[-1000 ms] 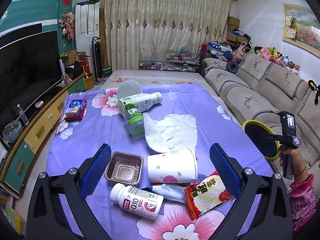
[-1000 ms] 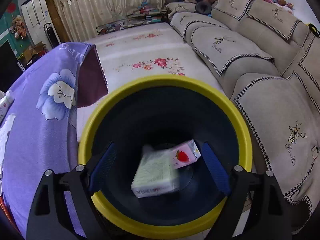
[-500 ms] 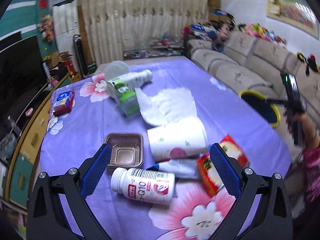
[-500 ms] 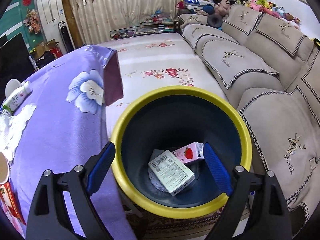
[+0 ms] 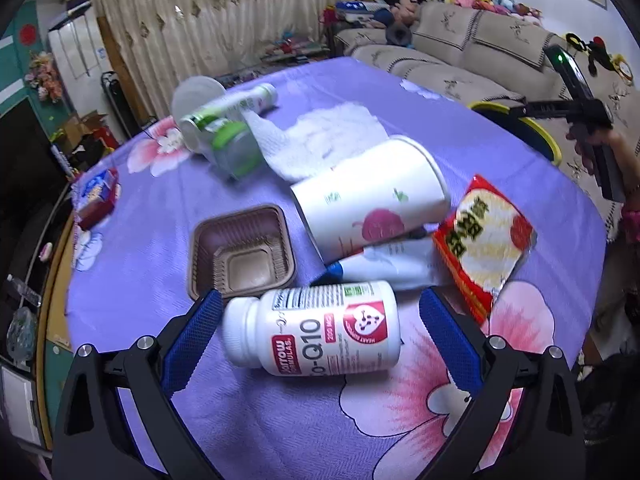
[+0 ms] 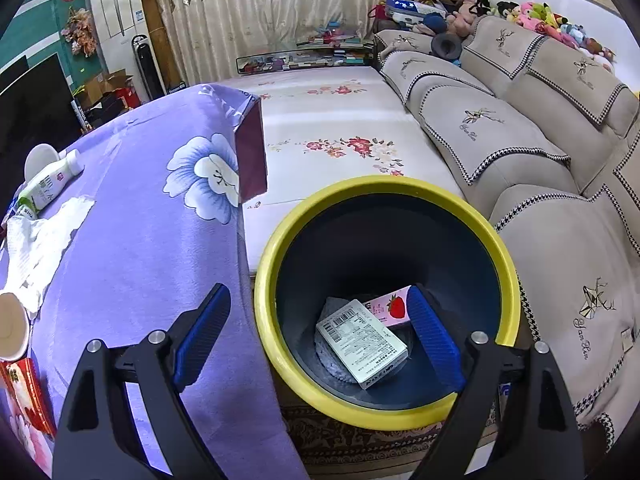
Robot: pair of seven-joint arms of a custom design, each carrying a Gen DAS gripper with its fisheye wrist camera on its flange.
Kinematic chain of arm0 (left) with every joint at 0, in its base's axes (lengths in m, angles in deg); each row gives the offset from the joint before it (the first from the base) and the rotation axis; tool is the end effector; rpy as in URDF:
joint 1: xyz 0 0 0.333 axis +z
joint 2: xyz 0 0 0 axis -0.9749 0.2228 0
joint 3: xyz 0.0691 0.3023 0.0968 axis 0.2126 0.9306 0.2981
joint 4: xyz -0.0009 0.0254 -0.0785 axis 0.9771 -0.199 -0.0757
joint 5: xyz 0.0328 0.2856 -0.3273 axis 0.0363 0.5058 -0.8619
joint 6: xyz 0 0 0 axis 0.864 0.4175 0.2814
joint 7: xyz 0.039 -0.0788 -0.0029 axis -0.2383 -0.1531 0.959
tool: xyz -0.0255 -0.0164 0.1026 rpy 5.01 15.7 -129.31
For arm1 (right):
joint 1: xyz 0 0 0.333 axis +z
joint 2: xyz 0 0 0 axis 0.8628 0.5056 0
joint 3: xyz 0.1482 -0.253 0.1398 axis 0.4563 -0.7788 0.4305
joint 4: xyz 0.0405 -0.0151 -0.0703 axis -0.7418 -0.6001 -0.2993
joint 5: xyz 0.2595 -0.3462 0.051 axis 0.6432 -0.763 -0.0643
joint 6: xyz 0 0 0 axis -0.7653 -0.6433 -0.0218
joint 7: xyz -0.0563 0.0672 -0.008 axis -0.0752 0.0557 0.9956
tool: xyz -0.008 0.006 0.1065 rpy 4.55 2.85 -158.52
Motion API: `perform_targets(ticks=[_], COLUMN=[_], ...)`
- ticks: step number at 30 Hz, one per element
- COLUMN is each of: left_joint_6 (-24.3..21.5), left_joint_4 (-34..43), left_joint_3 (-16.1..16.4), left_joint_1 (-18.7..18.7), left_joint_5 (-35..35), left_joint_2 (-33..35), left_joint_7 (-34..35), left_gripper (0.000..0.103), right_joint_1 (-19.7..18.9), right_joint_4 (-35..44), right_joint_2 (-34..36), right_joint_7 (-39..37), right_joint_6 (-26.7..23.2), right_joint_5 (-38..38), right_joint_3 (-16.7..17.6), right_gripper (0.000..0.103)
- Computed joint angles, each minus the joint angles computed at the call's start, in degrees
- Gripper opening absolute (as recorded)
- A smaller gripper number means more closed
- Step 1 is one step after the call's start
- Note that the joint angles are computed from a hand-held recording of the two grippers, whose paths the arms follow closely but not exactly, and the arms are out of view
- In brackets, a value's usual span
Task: Collect trash
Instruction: 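Grasp the white supplement bottle with the left gripper and lift it, then carry the bottle over the bin and open the left gripper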
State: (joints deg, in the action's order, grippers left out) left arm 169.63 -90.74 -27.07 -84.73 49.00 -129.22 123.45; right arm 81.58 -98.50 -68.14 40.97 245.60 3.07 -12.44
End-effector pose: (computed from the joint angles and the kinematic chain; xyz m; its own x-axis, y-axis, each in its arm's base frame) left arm 0.3051 -0.1553 0.4434 0.0742 -0.9921 -0.1013 -0.7856 0.0044 -0.6187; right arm 0.5125 0.2980 0.4514 0.3281 -0.9432 -0.0527 -0.7408 -0.2223 -0.6338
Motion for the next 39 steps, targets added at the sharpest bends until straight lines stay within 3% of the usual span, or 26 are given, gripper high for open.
perform_targets(ticks=[3, 5, 11, 19, 23, 28, 34, 39], left_joint_6=[0.1, 0.4, -0.3, -6.8, -5.1, 2.9, 11.6, 14.1], left_joint_4=[-0.6, -1.0, -2.0, -0.3, 3.9, 11.0, 25.9, 41.7], left_joint_3=[0.9, 1.6, 2.1, 0.9, 0.1, 0.8, -0.2, 1.8], left_joint_1=[-0.3, -0.4, -1.3, -4.8, -3.7, -1.5, 1.2, -2.3], left_joint_5=[-0.6, -1.3, -2.5, -3.3, -2.5, -3.0, -1.8, -2.4], left_joint_2=[0.6, 0.5, -1.1, -7.2, -5.5, 5.0, 27.1, 46.8], left_joint_7=[0.3, 0.5, 1.2, 1.2, 1.2, 3.7, 8.2, 12.7], left_gripper=[0.095, 0.083, 0.083, 0.083, 0.083, 0.083, 0.083, 0.083], right_joint_1=[0.2, 0.4, 0.8, 1.0, 0.2, -2.8, -7.5, -9.6], right_joint_4=[-0.2, -0.2, -1.0, -4.5, -7.0, -10.9, -15.8, -19.4], right_joint_2=[-0.4, -0.4, -1.2, -4.8, -7.6, -12.4, -18.6, -22.6], right_joint_7=[-0.3, -0.5, -1.9, -3.2, -1.6, 2.5, 7.4, 8.8], right_joint_6=[0.0, -0.1, 0.4, 1.7, 2.9, 4.0, 4.7, 4.8], right_joint_5=[0.5, 0.8, 2.3, 3.9, 3.1, -0.9, -5.9, -7.1], right_joint_3=[0.1, 0.2, 0.0, -0.5, -0.7, -0.3, 0.7, -0.8], right_gripper=[0.085, 0.085, 0.085, 0.085, 0.085, 0.085, 0.085, 0.085])
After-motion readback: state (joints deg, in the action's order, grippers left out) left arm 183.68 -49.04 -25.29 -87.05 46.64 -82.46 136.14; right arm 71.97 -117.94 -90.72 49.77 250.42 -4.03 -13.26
